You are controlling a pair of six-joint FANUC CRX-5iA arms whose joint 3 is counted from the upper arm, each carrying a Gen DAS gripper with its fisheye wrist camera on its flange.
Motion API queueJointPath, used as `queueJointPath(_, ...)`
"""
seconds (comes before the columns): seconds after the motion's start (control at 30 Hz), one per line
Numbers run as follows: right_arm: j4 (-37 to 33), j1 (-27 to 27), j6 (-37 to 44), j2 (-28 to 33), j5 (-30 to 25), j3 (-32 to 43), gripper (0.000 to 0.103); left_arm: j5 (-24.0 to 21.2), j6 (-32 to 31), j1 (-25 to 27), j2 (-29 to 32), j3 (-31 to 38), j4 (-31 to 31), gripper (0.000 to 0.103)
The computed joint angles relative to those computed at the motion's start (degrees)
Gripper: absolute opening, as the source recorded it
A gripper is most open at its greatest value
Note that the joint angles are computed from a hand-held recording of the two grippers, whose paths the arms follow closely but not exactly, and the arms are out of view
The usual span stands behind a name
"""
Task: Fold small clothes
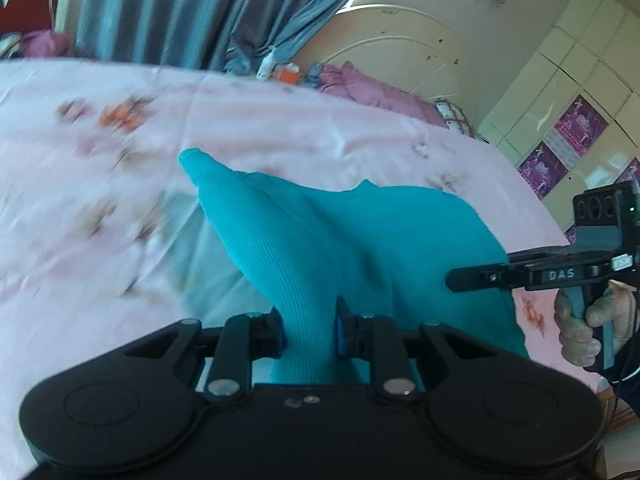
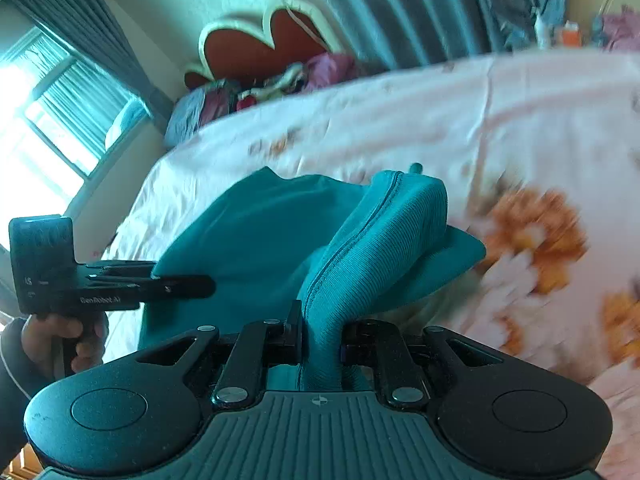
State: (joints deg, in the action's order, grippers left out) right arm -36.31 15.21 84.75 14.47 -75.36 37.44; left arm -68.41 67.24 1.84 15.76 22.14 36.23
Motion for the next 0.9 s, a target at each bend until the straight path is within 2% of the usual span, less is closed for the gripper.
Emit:
queueJointPath(0.07, 1.1, 1.0, -1.12, 0.59, 0.28, -1.61, 0.015, 0.33, -2.57, 1.4, -0.95, -3.65, 1.82, 0.021)
queueJointPath(0.13, 1.32, 0.6, -3.51, 1.12, 0.82, -3.62, 0.015, 1.73, -3.75, 2.23, -1.78, -6.99, 1.58, 0.028)
queueJointPath(0.27, -4.81, -2.56, -4.21, 0.21, 3.94, -8.06, 0.015, 7.36, -3.88, 3.44, -3.9, -15.65, 7.76, 0.032)
queueJointPath(0.37, -3.48, -1.92, -3.83, 0.42, 3.91, -7.47, 0.015, 7.51, -4.28, 3.53, -4.03, -15.77, 8.03, 0.034)
queueJointPath(0.4, -3.12, -1.87, -3.86, 0.53, 3.91, -7.2, 0.015, 6.81, -3.94, 3.61, -3.82, -14.97, 7.58, 0.039)
queueJointPath(0.43, -2.33, -1.65, -4.62, 0.62, 3.75, -6.77, 0.017, 5.91, -3.19, 3.79, -3.67, -13.51, 5.89, 0.052)
queueJointPath(0.47, 0.11, -1.09, -6.28, 0.1, 4.26, -6.85, 0.029, 5.98, -2.45, 3.94, -4.26, -12.76, 3.67, 0.057)
queueJointPath(0.5, 4.45, 0.14, -7.89, -1.75, 6.02, -8.25, 0.046, 7.28, -1.22, 4.03, -5.59, -12.28, 0.32, 0.068)
queueJointPath(0.53, 9.7, 2.15, -9.83, -3.45, 8.52, -9.59, 0.052, 9.3, -1.47, 4.32, -7.21, -12.7, -1.25, 0.066)
queueJointPath(0.57, 14.8, 3.74, -10.56, -4.77, 11.07, -10.88, 0.053, 10.32, -3.67, 4.89, -8.08, -13.57, 0.05, 0.061)
queueJointPath(0.6, 18.37, 4.97, -11.14, -5.46, 12.43, -11.42, 0.053, 10.34, -5.7, 5.28, -8.11, -13.3, 2.07, 0.044)
queueJointPath(0.63, 21.24, 6.09, -11.55, -5.37, 13.35, -11.14, 0.051, 9.89, -7.11, 5.21, -7.71, -12.54, 3.27, 0.036)
queueJointPath(0.7, 23.0, 7.53, -10.06, -3.74, 13.09, -8.55, 0.004, 9.79, -10.31, 3.55, -6.03, -9.61, 2.61, 0.032)
queueJointPath(0.8, 24.56, 9.95, -8.26, -0.14, 12.13, -4.84, 0.002, 7.45, -11.09, 0.02, -1.71, -2.99, -2.34, 0.029)
queueJointPath(0.9, 30.7, 12.42, -9.17, 2.65, 11.65, -4.82, 0.002, 3.91, -8.86, -2.24, 1.88, 1.84, -9.08, 0.022)
